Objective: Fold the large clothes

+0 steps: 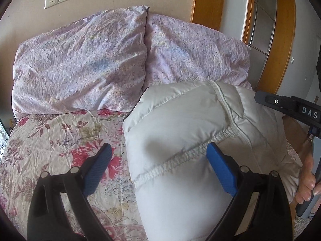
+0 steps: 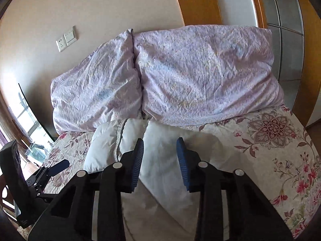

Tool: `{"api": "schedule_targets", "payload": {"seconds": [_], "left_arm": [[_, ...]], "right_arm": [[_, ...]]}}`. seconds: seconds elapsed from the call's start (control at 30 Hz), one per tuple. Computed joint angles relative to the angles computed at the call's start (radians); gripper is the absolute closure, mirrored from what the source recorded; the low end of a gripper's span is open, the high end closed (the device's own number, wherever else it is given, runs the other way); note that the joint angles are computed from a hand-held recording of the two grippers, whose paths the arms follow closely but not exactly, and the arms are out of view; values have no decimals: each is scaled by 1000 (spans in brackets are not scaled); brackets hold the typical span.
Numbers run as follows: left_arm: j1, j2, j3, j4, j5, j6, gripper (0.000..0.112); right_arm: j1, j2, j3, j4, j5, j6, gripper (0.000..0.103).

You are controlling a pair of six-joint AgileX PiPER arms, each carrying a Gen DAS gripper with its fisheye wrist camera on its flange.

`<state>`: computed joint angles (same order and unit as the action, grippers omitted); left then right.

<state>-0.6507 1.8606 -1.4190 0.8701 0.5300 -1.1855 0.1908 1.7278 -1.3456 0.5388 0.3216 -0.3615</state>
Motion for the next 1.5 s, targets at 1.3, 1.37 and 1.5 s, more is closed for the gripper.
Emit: {"api": "schedule_targets", "payload": {"seconds": [1.3,1.37,1.5], "left_arm": [[14,372,-420,-182,62,212,11],[16,377,-418,-176,55,202,11],[21,382,-409,-169,35,184,11]], "right_arm": [[-114,428,-256,-150,37,203,80],[-114,437,-267,-156,45,209,80],[-119,452,-278,-127,52,186,80]]}}
